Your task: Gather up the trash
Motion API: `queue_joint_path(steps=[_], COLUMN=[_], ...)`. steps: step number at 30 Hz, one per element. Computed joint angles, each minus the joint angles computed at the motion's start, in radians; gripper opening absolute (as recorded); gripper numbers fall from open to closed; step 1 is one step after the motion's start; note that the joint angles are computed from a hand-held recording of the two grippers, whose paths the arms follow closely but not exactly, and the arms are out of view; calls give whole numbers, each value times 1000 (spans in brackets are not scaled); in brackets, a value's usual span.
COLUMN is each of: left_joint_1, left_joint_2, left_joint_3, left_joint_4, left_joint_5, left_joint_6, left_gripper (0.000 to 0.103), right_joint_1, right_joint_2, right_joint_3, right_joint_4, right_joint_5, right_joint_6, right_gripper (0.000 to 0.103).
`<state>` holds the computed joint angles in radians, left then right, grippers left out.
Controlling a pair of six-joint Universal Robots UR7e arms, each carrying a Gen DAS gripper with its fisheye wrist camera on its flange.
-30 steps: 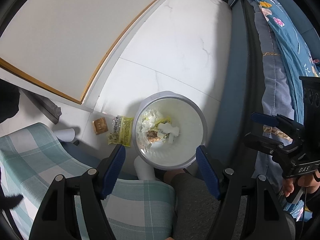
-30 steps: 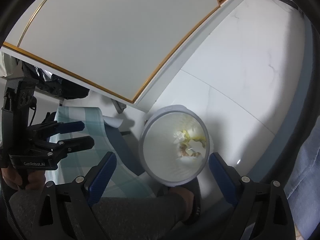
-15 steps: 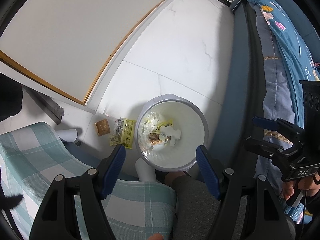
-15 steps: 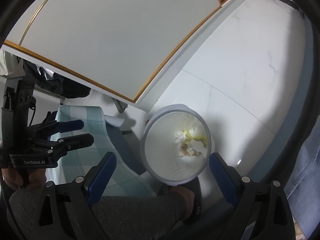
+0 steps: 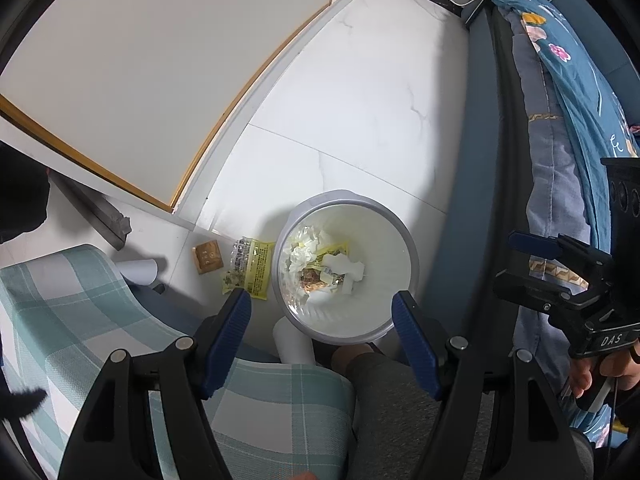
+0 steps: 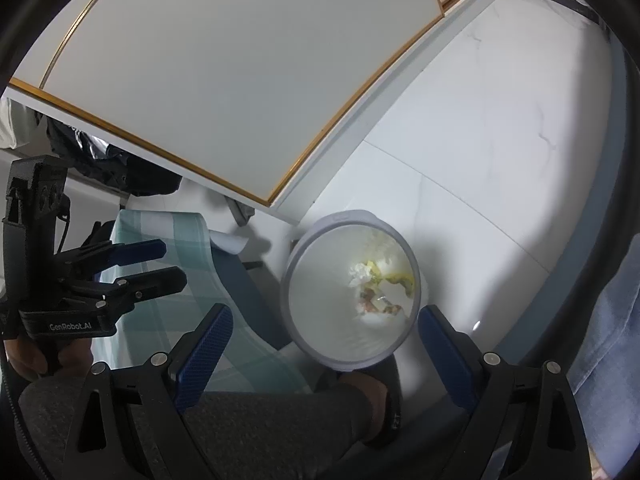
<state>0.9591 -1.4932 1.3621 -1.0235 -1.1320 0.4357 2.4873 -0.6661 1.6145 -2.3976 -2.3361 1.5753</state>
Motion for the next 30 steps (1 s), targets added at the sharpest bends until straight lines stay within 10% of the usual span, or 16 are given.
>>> queue_joint_path(steps=[30], left_joint_1=[6], left_joint_2=[12], left_joint_3=[-11], left_joint_4=[-7], left_joint_5=[-2], left_joint_6=[-4], left_gripper=[69], right_joint_1=[-3], right_joint_2=[-2], right_joint_3=[9], right_joint_4=[-9], right_joint_5=[6], right_joint_6=[8], right_gripper=[95])
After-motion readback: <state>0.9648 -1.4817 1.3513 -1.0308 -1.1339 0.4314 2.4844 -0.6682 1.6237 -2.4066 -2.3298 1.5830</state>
